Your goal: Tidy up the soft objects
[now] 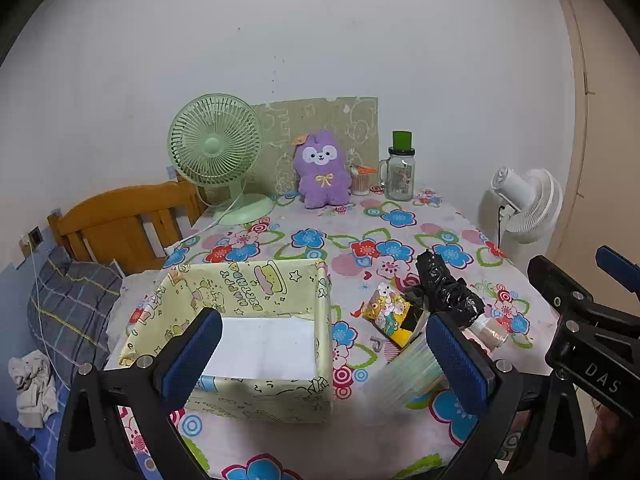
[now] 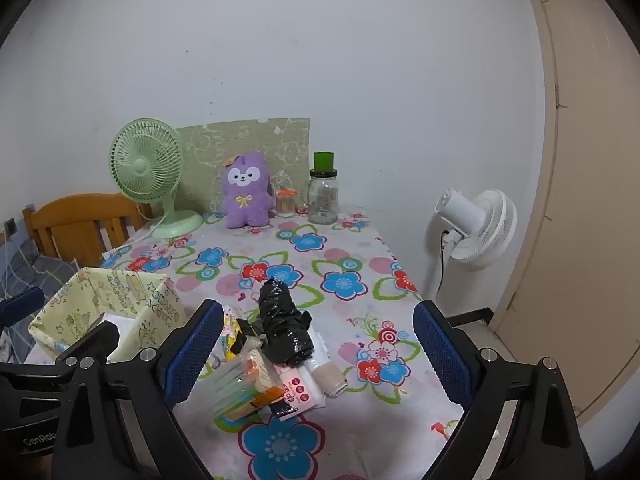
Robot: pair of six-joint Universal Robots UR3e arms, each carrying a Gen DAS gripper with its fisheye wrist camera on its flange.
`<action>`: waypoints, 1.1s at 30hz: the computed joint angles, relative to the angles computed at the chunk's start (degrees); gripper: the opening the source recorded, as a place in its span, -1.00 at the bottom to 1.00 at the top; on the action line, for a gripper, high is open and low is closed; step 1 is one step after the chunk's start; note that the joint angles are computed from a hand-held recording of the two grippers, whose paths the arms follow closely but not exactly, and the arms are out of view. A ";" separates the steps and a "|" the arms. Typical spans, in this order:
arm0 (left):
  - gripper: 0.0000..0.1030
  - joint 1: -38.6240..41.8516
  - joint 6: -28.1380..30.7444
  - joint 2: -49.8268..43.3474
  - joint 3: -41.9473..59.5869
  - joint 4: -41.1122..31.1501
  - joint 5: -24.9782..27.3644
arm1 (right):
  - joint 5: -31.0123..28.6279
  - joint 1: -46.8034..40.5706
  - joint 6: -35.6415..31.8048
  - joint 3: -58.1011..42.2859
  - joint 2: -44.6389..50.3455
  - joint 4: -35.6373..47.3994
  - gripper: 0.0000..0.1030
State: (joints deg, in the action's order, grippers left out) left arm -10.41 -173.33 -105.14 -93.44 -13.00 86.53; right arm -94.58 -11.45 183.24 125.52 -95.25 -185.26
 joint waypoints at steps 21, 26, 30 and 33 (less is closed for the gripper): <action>0.99 1.90 -1.01 1.02 -1.36 1.26 -2.97 | -1.17 1.78 0.57 -1.56 0.79 1.21 0.88; 0.99 1.96 -0.96 0.90 -1.21 1.43 -3.12 | -1.01 1.67 0.67 -1.49 0.60 1.27 0.88; 0.99 2.07 -1.12 0.92 -1.42 1.78 -3.19 | -0.76 1.55 0.80 -1.58 0.66 1.30 0.88; 0.99 2.28 -1.30 0.93 -1.53 2.19 -3.34 | -0.78 1.67 0.92 -1.75 0.67 1.44 0.88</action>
